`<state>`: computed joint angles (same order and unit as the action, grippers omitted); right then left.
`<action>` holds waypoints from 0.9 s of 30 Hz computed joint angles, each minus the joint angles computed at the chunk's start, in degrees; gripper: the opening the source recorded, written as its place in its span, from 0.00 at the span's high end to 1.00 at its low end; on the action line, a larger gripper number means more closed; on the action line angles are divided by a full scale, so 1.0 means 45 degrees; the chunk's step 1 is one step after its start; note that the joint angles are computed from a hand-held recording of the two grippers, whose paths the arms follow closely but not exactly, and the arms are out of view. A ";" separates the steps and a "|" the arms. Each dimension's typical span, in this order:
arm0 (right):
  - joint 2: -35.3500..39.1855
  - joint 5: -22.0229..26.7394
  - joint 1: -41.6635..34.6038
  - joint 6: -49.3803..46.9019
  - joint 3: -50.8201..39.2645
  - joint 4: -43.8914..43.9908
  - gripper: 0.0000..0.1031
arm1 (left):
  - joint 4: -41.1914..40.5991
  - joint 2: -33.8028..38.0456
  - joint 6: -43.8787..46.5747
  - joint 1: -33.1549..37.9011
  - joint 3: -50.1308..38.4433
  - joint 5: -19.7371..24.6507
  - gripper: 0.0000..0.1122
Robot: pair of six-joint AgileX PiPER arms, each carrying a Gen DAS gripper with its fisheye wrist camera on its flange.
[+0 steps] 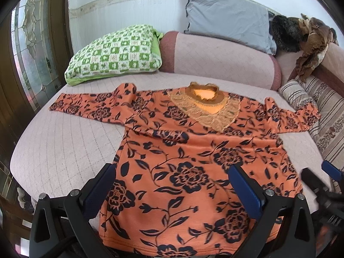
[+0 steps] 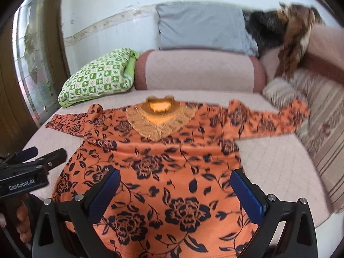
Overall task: Fold small clothes
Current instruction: 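Grasp the sleeve cuff with the right gripper and fold it across the blouse body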
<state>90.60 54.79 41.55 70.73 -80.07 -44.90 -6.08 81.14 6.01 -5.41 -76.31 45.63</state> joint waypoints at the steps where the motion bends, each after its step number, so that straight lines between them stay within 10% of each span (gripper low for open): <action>1: -0.0307 -0.0405 -0.0481 -0.0101 0.0492 0.0529 0.00 | 0.0036 0.0177 0.0105 0.0116 0.0046 -0.0086 0.08; 14: -0.1473 -0.5534 -1.2173 -0.8498 0.2836 1.1099 0.02 | 0.0448 0.2935 0.0697 0.0636 -0.0755 -0.1248 0.08; 19: 0.2342 -0.4118 -1.5131 -1.0117 -0.1769 1.2375 0.15 | 0.0488 0.4157 0.0407 0.0426 -0.1747 -0.1637 0.08; 27: 0.9165 -0.0163 -1.5886 -0.8260 -1.1954 0.9283 0.26 | 0.0202 0.5991 0.0284 0.0326 -0.3425 -0.1446 0.08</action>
<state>131.85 54.06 -29.94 33.56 -133.86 -3.12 -5.17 108.10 7.29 -3.95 -91.72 39.12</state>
